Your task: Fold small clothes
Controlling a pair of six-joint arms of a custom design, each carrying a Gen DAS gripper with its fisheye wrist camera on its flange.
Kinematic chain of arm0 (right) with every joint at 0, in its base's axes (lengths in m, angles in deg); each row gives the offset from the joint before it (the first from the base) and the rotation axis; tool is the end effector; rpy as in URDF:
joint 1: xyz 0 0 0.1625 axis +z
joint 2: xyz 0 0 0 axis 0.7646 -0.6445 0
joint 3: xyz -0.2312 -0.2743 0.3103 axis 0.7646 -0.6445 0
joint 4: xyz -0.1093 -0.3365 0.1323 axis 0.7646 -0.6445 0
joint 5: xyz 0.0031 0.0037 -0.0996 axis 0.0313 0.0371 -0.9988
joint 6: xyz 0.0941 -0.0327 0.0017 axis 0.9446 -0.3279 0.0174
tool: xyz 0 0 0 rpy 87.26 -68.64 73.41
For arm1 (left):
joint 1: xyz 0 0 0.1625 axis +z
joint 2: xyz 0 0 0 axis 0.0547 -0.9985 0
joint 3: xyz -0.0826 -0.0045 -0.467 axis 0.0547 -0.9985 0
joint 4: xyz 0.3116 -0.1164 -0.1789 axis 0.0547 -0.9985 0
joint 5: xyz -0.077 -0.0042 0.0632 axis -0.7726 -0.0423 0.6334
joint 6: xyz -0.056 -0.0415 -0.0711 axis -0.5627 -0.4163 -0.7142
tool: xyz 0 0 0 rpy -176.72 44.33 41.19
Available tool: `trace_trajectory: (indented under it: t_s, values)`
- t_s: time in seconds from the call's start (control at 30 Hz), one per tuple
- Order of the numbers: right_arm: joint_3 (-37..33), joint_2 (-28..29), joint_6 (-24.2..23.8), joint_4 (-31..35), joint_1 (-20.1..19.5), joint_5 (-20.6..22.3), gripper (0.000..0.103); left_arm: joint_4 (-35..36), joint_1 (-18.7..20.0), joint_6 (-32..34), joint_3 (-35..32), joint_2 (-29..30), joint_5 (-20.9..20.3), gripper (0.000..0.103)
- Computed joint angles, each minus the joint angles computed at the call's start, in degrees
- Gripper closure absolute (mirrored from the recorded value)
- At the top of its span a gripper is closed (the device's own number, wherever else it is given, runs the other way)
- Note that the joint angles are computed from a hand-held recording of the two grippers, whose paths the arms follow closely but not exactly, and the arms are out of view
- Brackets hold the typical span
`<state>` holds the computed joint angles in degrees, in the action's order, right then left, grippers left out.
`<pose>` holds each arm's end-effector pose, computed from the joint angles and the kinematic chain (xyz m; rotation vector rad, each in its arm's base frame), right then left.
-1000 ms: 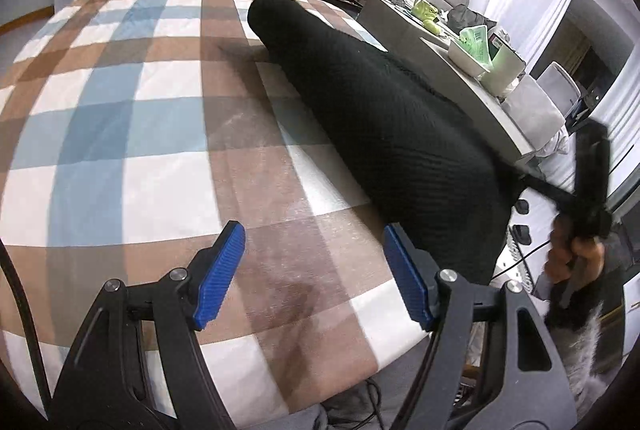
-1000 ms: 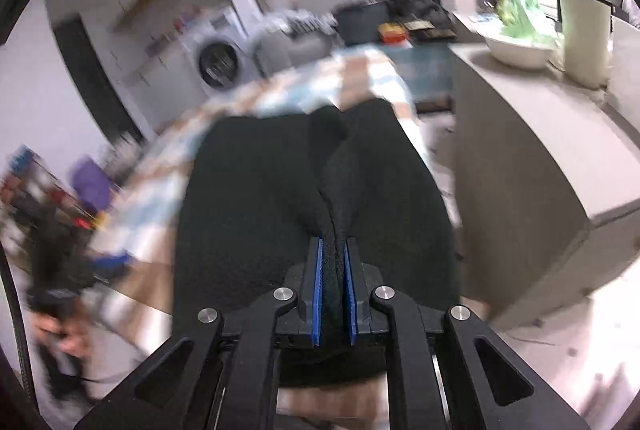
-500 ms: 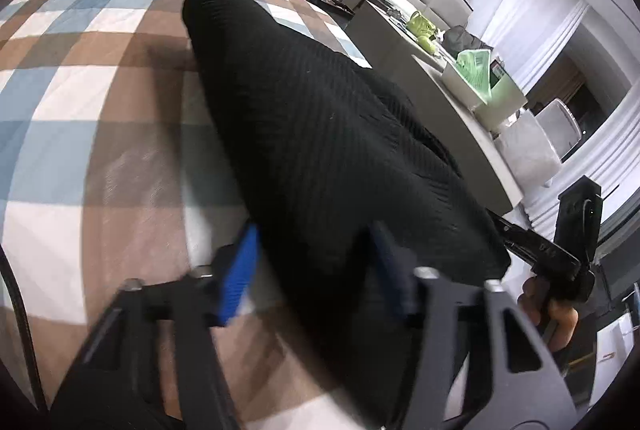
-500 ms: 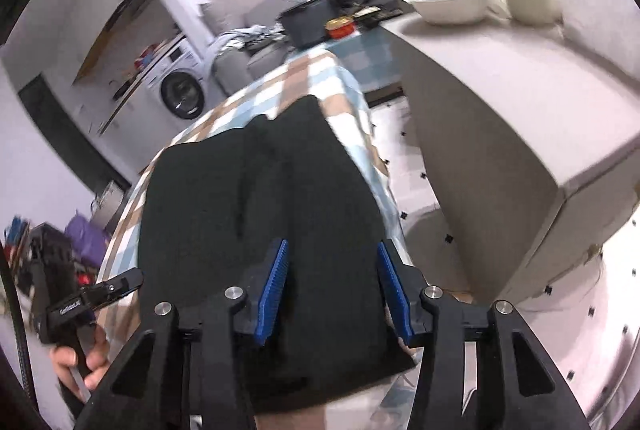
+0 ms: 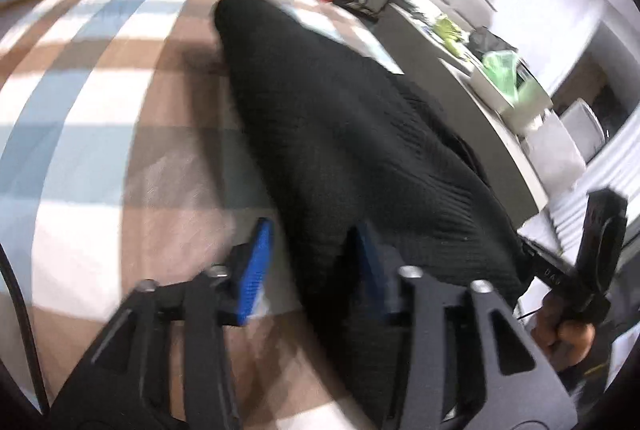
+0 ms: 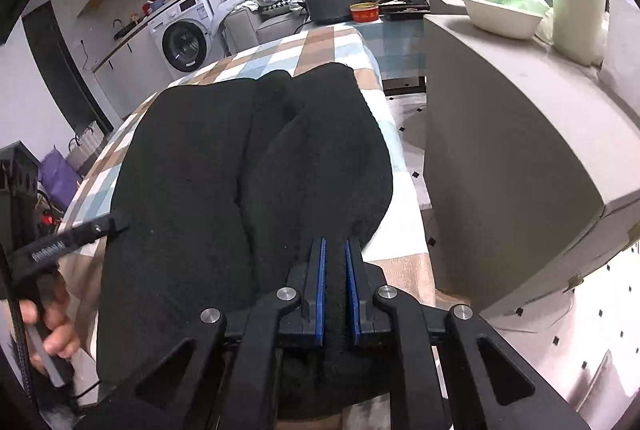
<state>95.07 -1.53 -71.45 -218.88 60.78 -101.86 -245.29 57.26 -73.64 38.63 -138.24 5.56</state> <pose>0.2827 -0.5253 0.1301 0.3574 -2.5125 0.8309 -0.1413 -0.6138 0.2562 0.2676 2.7152 -0.7897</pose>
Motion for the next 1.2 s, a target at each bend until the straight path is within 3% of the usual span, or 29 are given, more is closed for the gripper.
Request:
trace_trajectory:
  t_s: [0.23, 0.33, 0.4, 0.5, 0.73, 1.0, 1.2]
  values:
    - [0.4, -0.6, 0.7, 0.2, -0.8, 1.8, 0.091, 2.8, 2.1, -0.3, -3.2, 1.2, -3.7, 0.046]
    - [0.6, -1.0, 0.8, 0.1, -1.2, 2.8, 0.091, 0.5, 2.4, 0.5, -3.3, 1.8, -3.9, 0.046]
    - [0.9, -1.2, 0.9, -0.1, -1.4, 3.6, 0.091, -2.2, 2.8, 1.0, -3.4, 2.7, -5.7, 0.07]
    - [1.1, -1.4, 0.5, 0.0, -1.6, 4.5, 0.091, -4.2, 2.1, 2.9, -3.2, 3.4, -4.0, 0.085]
    - [-0.1, -0.4, 0.0, 2.2, -1.5, 9.1, 0.091, -4.9, 3.1, 3.8, -1.2, -0.4, -3.5, 0.087]
    - [-6.6, 6.1, -3.4, 11.2, 3.0, 15.8, 0.089, -4.6, 6.4, 5.1, 1.5, -8.1, 2.9, 0.086]
    - [-8.6, 6.5, -5.9, 16.1, 4.5, 16.1, 0.085, -2.8, 7.2, 5.4, 2.1, -11.2, 4.5, 0.084]
